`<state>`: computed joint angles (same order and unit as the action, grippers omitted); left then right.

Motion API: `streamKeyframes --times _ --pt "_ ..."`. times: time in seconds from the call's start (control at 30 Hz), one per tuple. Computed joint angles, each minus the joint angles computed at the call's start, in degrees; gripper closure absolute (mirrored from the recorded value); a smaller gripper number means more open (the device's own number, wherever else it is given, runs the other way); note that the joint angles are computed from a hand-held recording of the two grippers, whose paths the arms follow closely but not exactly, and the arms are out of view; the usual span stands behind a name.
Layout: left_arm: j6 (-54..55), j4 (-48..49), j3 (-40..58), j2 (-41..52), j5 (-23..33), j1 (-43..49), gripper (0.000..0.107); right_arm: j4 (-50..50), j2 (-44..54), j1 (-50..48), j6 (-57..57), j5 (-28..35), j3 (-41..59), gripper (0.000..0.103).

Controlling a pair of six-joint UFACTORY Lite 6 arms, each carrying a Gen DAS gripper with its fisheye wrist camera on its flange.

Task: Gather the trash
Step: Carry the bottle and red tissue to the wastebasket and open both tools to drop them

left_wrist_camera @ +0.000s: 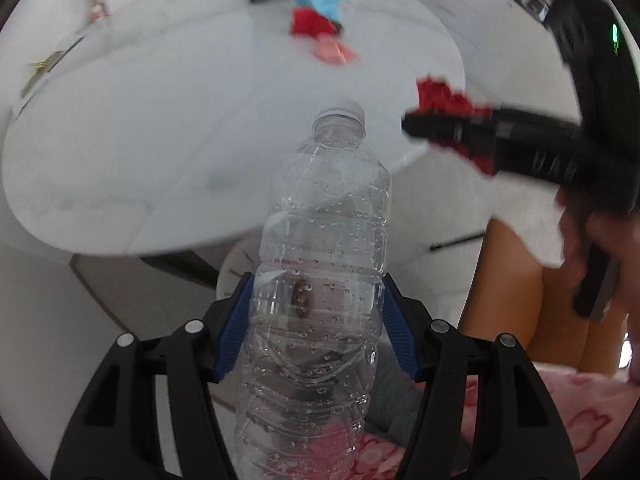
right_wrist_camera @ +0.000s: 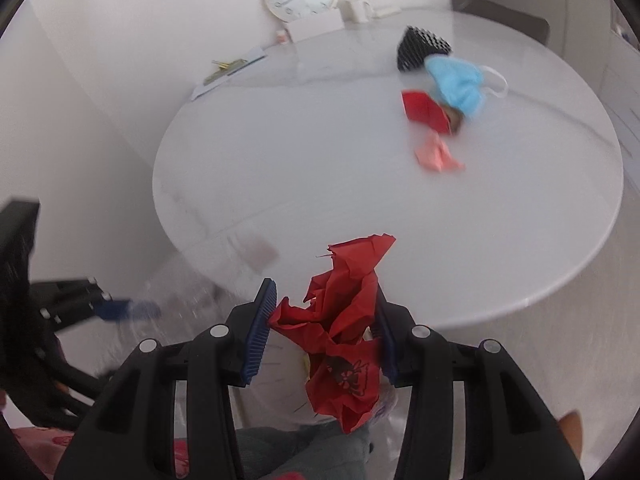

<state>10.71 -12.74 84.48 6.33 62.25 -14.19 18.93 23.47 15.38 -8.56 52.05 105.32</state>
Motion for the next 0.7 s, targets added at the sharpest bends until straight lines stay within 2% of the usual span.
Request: streamKeyframes --times 0.13,0.33,0.5,0.7 --pt "5.49 -1.89 -9.76 -2.25 -4.05 0.22 0.047 -2.66 -5.63 2.10 3.77 -2.22 -7.23 0.057" --pt "9.75 -1.74 -18.20 4.43 -15.21 -1.36 0.047 -5.04 -10.40 5.06 8.77 -4.32 -14.28 0.057" --pt "12.01 -0.10 -20.72 11.48 -23.08 -4.20 0.047 -6.08 -13.13 7.15 11.17 -6.11 -19.51 0.057" --pt "9.93 4.15 -20.53 17.80 -28.40 -6.49 0.047 -5.78 -13.61 7.81 12.33 -8.44 -23.50 0.057"
